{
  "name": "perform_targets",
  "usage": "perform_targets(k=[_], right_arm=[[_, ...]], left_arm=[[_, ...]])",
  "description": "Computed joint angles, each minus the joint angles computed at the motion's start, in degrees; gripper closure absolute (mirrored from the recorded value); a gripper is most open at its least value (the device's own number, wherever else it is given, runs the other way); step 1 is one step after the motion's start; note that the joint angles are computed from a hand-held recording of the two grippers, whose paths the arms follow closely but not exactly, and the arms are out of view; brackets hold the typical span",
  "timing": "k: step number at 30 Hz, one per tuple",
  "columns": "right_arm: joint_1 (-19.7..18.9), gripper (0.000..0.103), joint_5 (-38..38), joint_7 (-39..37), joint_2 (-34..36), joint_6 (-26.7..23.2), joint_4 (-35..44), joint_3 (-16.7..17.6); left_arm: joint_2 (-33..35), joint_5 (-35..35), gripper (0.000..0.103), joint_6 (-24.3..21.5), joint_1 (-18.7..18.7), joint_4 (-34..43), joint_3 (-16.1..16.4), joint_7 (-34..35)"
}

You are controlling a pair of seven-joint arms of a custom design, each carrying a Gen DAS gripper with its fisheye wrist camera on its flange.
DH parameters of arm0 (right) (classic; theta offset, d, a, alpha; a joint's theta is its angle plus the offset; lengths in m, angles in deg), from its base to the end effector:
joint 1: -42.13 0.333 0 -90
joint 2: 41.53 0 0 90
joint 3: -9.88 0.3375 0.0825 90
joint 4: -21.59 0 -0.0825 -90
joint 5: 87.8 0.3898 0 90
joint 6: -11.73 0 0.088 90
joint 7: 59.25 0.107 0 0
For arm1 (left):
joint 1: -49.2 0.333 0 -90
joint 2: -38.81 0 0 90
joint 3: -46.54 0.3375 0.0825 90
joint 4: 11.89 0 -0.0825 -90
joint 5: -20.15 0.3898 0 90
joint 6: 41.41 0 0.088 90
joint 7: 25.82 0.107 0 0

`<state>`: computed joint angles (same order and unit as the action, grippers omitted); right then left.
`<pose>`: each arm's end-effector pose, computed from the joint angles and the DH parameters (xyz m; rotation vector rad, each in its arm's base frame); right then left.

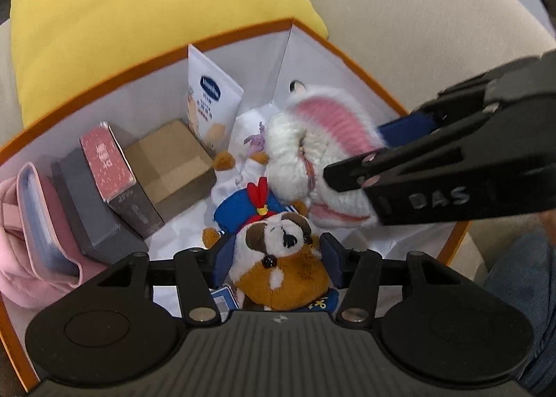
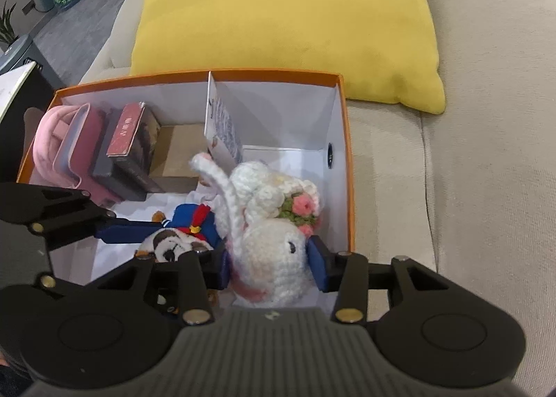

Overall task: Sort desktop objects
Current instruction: 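Carry the dog plush with the left tool while the right tool carries the bunny into the orange box, then open both tools to release the plushes inside the orange box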

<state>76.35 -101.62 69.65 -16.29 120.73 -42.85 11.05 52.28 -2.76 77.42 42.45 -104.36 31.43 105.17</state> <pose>0.6043 0.4033 0.6179 -1.9654 2.0148 -0.3917 0.6166 -0.2504 0.5396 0.9435 -2.8356 0.7348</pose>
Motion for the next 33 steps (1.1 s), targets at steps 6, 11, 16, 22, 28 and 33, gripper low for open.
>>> perform_targets(k=[6,11,16,22,28,33], right_arm=[[-1.00,0.056,2.18,-5.65,-0.33,-2.55,1.60,0.87],[-0.56,0.057,1.62,-14.85,1.62,-7.42,5.08,1.33],[0.83,0.077,1.89,-22.30,5.83,-13.89,10.77,0.81],[1.23,0.090,1.59,-19.96,4.41,-8.48,6.33,-0.40],[0.97,0.091,0.16,-18.69,3.82,-4.58,4.33,-0.72],[0.67,0.090,-0.11,-18.82,2.74,-2.70,2.50,-0.45]], left_arm=[[0.00,2.28,0.037,-1.49,-0.41,0.69,0.39,-3.56],[0.21,5.62,0.038,-3.66,-0.93,1.02,0.69,-5.57],[0.15,3.32,0.047,-2.29,-0.08,-0.71,0.35,-4.85],[2.12,0.83,0.050,-0.24,0.79,0.65,0.05,-3.57],[4.35,-0.72,0.051,-0.07,1.16,2.49,-0.44,-4.95],[5.22,-0.17,0.045,-1.15,1.57,3.65,-0.63,-6.11]])
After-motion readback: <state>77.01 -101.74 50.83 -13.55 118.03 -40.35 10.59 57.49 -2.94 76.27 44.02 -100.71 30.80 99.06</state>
